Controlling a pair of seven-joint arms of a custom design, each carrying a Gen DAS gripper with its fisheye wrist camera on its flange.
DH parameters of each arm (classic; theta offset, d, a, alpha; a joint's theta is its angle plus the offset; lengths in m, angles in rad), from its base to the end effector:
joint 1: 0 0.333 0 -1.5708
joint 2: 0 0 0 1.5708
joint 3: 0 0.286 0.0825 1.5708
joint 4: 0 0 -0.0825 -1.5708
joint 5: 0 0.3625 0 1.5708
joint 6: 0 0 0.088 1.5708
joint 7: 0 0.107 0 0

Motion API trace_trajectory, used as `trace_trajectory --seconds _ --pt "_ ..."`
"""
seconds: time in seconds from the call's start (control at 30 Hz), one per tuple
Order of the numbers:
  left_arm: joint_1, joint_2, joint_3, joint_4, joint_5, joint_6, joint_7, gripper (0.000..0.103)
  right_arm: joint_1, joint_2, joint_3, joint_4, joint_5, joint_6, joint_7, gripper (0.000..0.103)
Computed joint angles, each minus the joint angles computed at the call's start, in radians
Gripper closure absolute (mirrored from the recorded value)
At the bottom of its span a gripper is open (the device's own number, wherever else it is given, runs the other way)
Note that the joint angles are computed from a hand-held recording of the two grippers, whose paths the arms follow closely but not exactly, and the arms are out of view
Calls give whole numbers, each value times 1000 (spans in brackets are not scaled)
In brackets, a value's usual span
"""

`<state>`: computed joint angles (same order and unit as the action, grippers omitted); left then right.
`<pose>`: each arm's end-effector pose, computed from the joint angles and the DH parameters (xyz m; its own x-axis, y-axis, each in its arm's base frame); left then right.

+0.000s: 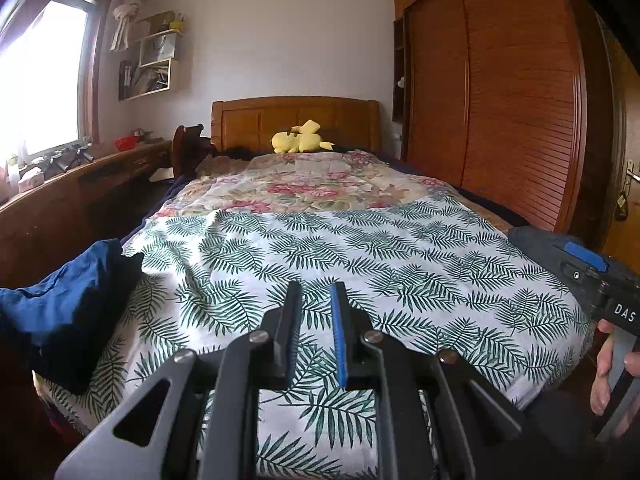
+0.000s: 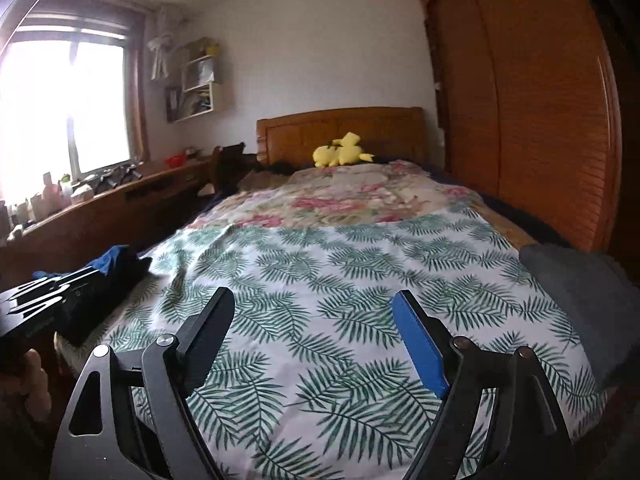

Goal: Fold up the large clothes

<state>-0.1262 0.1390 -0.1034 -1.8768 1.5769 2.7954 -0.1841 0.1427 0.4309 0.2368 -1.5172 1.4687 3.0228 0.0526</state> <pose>0.5759 -0.1797 0.4679 0.1579 -0.9870 0.0300 -0.3980 -0.0915 -0.9128 0.6597 0.1536 0.4648 0.4663 -0.8796 -0.0941 -0.3553 -0.0888 -0.9305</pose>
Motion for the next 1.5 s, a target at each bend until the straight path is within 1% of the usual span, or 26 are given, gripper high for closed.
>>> trace_trajectory --seconds 0.1,0.27,0.47,0.93,1.5 --pt "-1 0 -1 0 0 -1 9 91 -5 3 5 5 37 11 -39 20" --pt "-4 5 -1 3 -5 -3 22 91 -3 9 -1 6 32 6 -28 20" --pt "-5 8 1 6 -9 -1 33 91 -1 6 1 3 56 4 -52 20" --pt "-3 -12 -2 -12 33 -5 -14 90 7 -2 -8 -1 84 -1 -82 20" --pt "1 -20 -9 -17 40 -8 -19 90 12 -3 -15 3 90 -7 -85 20"
